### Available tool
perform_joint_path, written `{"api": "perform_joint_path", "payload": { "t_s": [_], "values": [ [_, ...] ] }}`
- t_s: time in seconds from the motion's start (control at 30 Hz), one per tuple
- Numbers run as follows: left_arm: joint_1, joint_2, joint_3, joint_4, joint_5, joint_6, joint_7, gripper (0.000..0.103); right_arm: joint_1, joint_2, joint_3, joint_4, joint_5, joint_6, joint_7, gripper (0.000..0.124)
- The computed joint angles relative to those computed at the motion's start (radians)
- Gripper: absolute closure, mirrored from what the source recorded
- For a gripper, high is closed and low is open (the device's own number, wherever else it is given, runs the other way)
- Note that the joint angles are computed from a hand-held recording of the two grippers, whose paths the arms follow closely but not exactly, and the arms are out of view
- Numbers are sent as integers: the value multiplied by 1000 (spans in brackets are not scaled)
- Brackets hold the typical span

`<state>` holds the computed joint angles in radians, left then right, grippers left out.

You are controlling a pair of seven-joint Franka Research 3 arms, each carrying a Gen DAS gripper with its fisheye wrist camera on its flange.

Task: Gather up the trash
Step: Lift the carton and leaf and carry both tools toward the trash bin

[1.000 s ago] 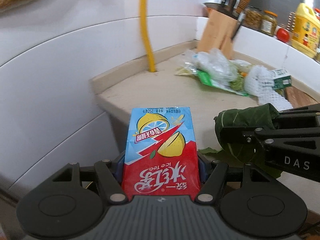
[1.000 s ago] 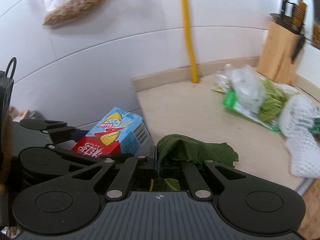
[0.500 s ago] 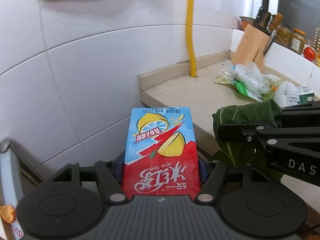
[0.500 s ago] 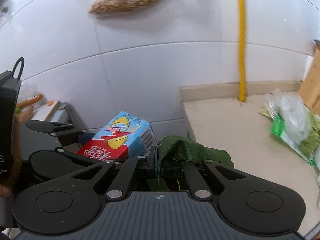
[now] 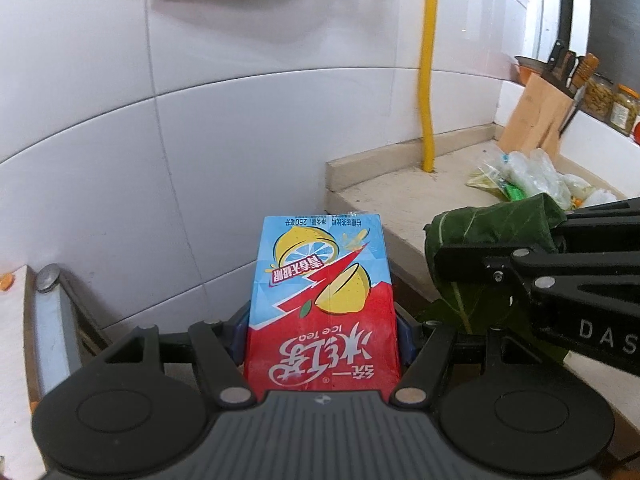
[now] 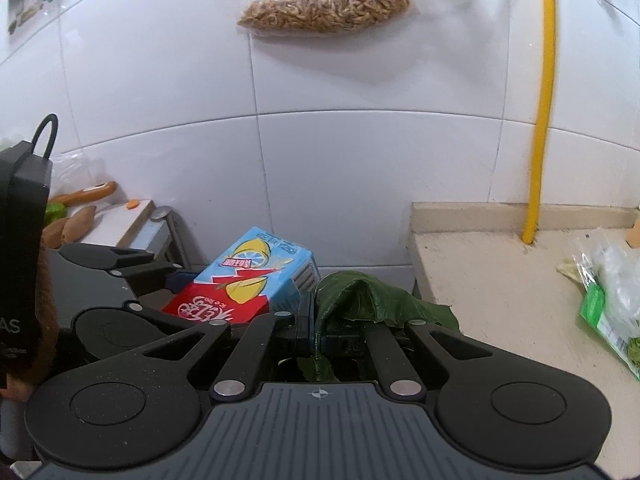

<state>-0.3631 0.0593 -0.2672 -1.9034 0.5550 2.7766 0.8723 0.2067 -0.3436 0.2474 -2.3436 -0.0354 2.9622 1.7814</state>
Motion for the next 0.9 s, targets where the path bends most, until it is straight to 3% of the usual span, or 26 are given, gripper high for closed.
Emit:
{"api": "perform_joint_path", "payload": {
  "t_s": [0.33,0.53,0.9],
  "values": [
    [1,21,11,16,10,-45,-79,43,24,57,-18,59,-8,-14,-18,120],
    [-9,49,14,45,37,-92,-127,43,83,89,-72,98,62,-39,-107,120],
    [-31,104,22,97,35,-163,-164,43,108,140,-100,132,140,-79,-183,120]
  ]
}}
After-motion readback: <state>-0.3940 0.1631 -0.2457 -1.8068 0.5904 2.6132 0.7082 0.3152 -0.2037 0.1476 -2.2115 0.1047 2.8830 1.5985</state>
